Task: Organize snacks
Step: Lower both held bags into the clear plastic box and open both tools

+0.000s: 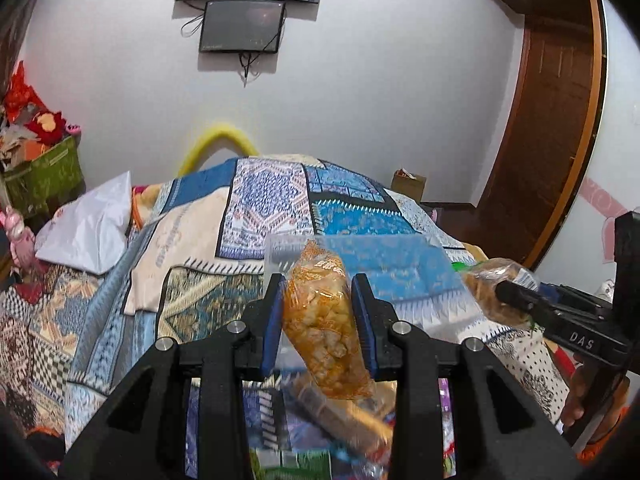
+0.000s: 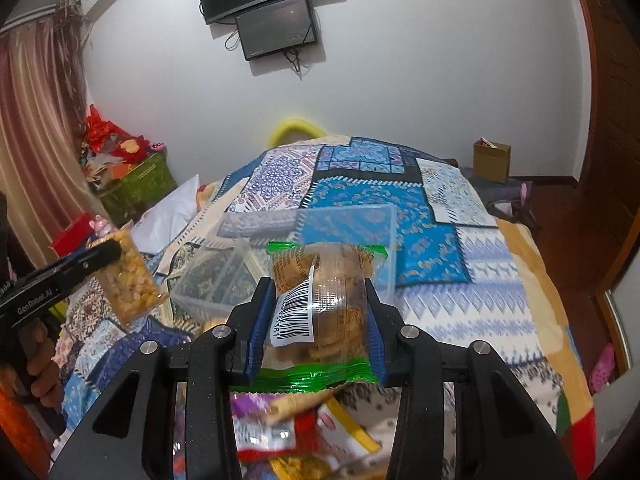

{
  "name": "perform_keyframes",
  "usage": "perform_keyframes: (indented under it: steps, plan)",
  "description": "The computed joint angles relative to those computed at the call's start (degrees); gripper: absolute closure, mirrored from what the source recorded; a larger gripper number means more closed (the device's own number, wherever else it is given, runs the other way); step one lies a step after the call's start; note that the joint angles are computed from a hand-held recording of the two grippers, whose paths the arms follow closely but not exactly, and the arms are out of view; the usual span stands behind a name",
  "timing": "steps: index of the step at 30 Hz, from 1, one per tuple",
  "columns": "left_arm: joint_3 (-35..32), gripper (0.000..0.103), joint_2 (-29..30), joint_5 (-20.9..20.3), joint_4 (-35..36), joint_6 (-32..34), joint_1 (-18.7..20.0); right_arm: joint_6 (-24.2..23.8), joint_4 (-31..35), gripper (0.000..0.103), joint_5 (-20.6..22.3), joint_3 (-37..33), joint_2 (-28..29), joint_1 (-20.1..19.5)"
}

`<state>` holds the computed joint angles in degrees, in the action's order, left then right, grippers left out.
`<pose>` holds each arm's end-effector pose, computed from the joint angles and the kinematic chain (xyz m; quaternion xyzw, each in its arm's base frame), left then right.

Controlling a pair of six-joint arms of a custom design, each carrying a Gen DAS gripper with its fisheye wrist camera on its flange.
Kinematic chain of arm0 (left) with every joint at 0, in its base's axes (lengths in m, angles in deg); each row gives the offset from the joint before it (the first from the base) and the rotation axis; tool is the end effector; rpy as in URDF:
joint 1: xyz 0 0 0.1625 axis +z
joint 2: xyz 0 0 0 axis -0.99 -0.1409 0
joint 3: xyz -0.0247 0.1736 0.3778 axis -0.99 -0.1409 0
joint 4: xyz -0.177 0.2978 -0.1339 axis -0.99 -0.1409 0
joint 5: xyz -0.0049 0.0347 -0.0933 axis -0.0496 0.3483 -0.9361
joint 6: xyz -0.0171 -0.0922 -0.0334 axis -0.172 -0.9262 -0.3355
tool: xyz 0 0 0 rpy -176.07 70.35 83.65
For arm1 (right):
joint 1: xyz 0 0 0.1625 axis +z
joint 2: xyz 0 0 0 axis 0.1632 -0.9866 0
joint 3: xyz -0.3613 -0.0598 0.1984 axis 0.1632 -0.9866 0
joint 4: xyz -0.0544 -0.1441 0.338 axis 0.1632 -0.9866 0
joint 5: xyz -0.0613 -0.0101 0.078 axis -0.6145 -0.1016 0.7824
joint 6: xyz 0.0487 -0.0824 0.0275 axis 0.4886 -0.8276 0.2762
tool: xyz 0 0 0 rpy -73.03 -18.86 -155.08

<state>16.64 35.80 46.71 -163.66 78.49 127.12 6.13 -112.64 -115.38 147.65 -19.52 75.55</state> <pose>-0.2329 -0.5510 0.0654 0.0805 0.8097 -0.4873 0.3170 0.0784 -0.6457 0.1804 0.3584 -0.8809 0.2787 0.1335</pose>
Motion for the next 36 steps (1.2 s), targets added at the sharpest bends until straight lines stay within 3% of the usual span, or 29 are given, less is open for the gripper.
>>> perform_keyframes:
  steps: [5,12,20,32,36]
  plan:
    - [-4.93,0.07,1.82,-1.23,0.95,3.61,2.08,0.44,1.87,0.065,-0.74,-4.03,3.09,1.1]
    - [-10.71,0.07,3.48,-3.94,5.96,2.81,6.25,0.52,4.24,0.065,-3.51,-9.07,6.96,2.41]
    - [-14.66,0.07,3.92,-8.21,15.93,-3.05,10.81,-0.51,7.56,0.065,-9.01,-14.5,11.48,3.27]
    - [-17.12,0.07,4.3,-9.9,25.6,-8.45,12.8,-0.99,10.52,0.061,-14.68,-17.48,14.54,3.3]
    - [-16.51,0.06,3.7,-9.05,25.81,-9.06,12.29,-1.79,8.35,0.06,-15.52,-16.4,14.13,3.55]
